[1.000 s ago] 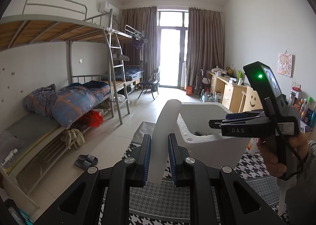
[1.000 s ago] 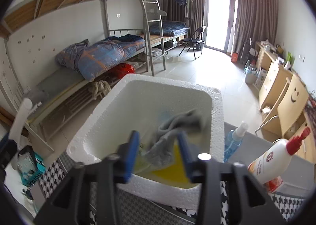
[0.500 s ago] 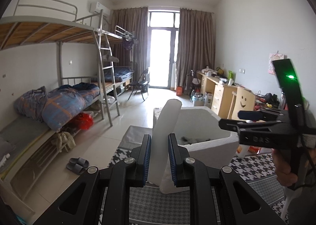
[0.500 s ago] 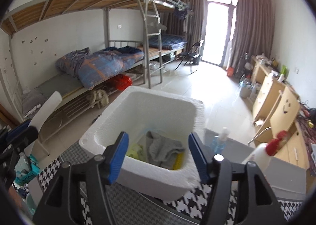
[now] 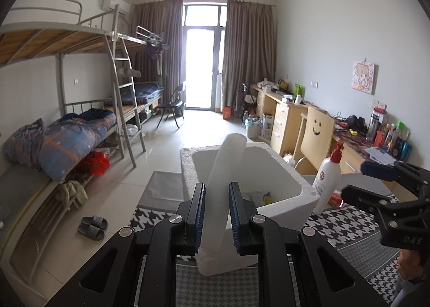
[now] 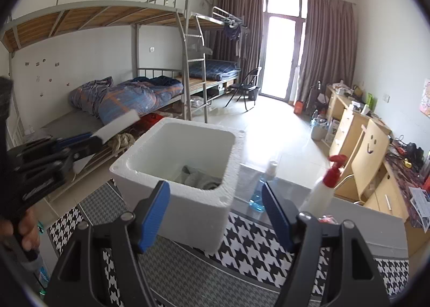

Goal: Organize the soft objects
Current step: 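Lower the white foam tube into the box and open the left gripper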

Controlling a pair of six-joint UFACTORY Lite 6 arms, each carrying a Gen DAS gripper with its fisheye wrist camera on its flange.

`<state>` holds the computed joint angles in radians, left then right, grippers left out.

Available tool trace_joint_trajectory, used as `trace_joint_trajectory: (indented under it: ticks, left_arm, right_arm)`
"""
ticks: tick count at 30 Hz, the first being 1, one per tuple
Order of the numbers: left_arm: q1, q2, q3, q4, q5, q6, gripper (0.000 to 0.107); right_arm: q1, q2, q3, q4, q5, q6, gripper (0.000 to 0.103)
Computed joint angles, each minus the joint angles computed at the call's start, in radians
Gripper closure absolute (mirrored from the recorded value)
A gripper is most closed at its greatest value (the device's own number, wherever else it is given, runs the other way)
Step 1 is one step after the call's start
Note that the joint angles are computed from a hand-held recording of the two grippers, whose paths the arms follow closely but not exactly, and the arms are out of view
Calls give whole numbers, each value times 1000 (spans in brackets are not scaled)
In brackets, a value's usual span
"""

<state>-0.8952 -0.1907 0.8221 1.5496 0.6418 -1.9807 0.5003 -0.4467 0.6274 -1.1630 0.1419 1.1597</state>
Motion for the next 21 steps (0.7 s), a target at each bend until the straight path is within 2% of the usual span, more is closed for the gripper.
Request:
trace_joint_trajectory:
  ticks: [3, 12, 19, 21]
  left_arm:
    - [11, 22, 30, -9, -22, 27, 88]
    - [99, 162, 179, -88, -151, 162, 88]
    - [125, 246, 259, -143, -172, 232, 88]
    - [130, 270, 280, -157, -170, 252, 88]
  right_arm:
    - [1, -54, -41, -43, 19, 52, 28]
    - [-14, -257, -202, 41, 60, -26, 28]
    - [-60, -479, -339, 331, 110, -307, 28]
    - [-46, -539, -377, 346, 152, -313, 28]
